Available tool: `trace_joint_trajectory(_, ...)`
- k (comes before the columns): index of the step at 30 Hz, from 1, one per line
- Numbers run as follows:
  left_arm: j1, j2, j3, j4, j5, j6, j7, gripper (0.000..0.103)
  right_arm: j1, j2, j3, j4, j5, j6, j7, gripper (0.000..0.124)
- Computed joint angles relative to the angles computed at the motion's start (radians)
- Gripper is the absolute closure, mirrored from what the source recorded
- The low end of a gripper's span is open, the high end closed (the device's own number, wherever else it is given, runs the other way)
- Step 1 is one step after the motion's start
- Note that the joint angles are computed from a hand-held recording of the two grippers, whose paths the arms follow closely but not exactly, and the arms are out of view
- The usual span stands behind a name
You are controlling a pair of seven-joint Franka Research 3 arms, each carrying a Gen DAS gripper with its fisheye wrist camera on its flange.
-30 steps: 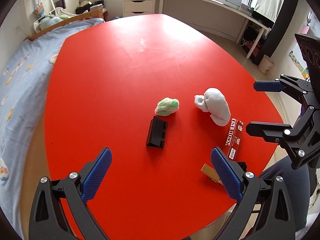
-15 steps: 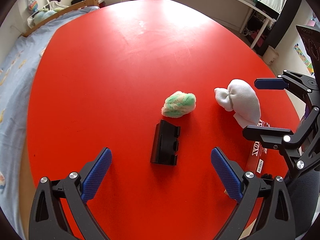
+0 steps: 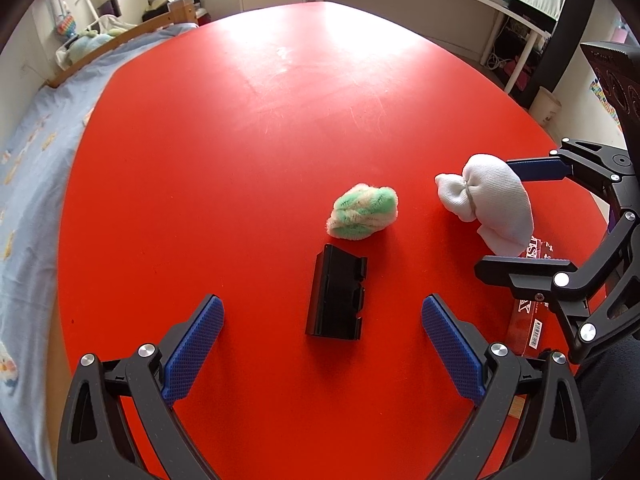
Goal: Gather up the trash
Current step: 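Grasp the black rectangular case with the left gripper while the right gripper grasps the white sock, then carry the black case and white sock over the pink bin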
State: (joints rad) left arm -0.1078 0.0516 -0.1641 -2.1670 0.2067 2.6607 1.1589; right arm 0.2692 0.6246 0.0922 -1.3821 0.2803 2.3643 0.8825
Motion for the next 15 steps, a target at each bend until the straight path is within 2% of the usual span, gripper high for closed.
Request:
trace_joint_trajectory(2, -0.001, 0.002, 0.001, 0.001, 0.014, 0.001, -0.012, 0.008, -0.001, -0.003, 0.000, -0.005, 0.003, 0.010, -0.001, 0.036)
trace_joint_trajectory(5, -0.001, -0.002, 0.003, -0.005, 0.031, 0.014, -0.027, 0.013, 0.000, -0.007, -0.002, -0.010, 0.003, 0.026, -0.001, 0.056)
trace_joint_trajectory(7, 0.000, -0.006, 0.003, -0.009, 0.038, 0.022, -0.032, 0.027, -0.004, -0.011, 0.001, -0.014, 0.006, 0.030, -0.006, 0.073)
trace_joint_trajectory(8, 0.000, -0.009, 0.003, -0.010, 0.039, 0.026, -0.031, 0.030, -0.004, -0.013, 0.001, -0.017, 0.006, 0.034, -0.008, 0.077)
trace_joint_trajectory(10, 0.001, -0.012, 0.003, -0.012, 0.040, 0.031, -0.028, 0.045, -0.004, -0.015, 0.000, -0.020, 0.006, 0.038, -0.008, 0.091)
trace_joint_trajectory(11, 0.001, -0.013, 0.002, -0.012, 0.039, 0.034, -0.026, 0.051, -0.006, -0.016, 0.001, -0.021, 0.008, 0.038, -0.010, 0.092)
trace_joint_trajectory(13, 0.002, -0.014, 0.003, -0.008, 0.033, 0.029, -0.022, 0.073, -0.007, -0.019, 0.001, -0.026, 0.008, 0.039, -0.015, 0.098)
trace_joint_trajectory(15, 0.002, -0.014, 0.002, -0.005, 0.022, 0.021, -0.013, 0.078, -0.010, -0.023, 0.003, -0.031, 0.013, 0.040, -0.020, 0.101)
